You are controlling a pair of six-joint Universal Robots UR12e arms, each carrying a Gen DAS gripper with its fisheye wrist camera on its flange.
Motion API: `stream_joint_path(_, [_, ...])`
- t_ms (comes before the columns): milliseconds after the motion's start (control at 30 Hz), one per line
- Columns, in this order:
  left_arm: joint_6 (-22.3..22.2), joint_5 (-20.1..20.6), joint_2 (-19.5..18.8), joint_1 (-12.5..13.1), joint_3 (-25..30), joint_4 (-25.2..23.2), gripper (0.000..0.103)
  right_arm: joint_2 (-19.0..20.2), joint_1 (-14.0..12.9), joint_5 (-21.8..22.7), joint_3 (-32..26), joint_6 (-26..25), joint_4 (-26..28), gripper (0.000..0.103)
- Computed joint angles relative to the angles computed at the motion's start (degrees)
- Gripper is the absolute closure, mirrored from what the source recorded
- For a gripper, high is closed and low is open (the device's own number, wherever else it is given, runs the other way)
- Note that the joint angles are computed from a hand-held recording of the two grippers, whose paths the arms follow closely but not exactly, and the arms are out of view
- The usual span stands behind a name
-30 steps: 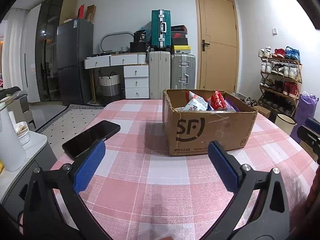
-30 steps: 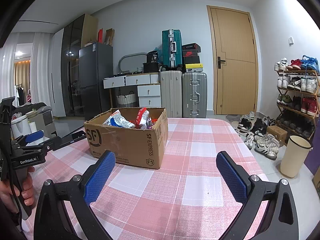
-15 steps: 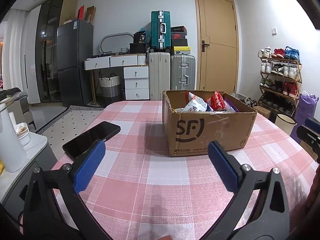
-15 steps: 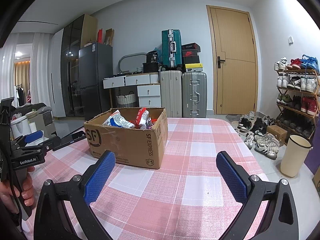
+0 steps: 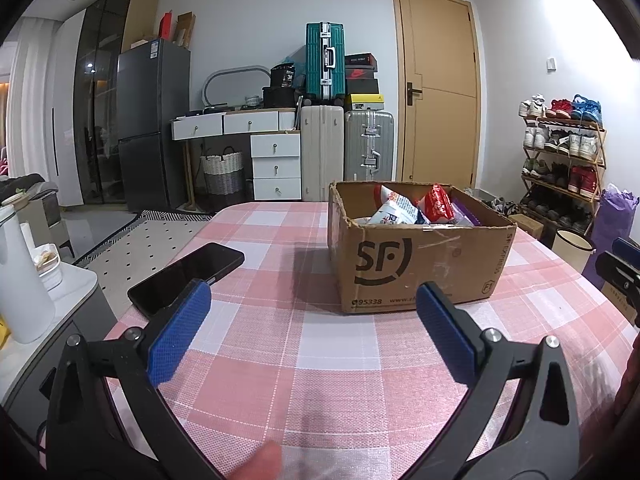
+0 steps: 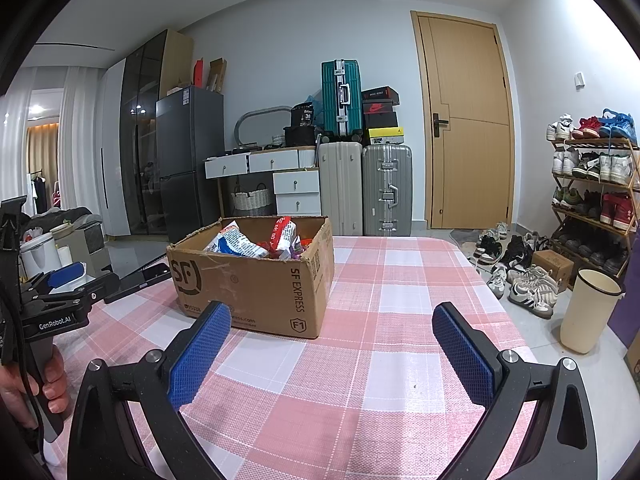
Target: Organize snacks
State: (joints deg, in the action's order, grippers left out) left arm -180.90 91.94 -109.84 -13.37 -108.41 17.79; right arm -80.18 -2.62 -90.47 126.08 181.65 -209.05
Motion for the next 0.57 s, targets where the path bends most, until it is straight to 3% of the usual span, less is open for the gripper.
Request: stream_joint_path(567, [0.3, 2.6, 0.1, -0.5, 0.0, -0.1, 0.001, 0.1, 0.0, -0.1, 0.0, 0.1, -0.1, 0.001])
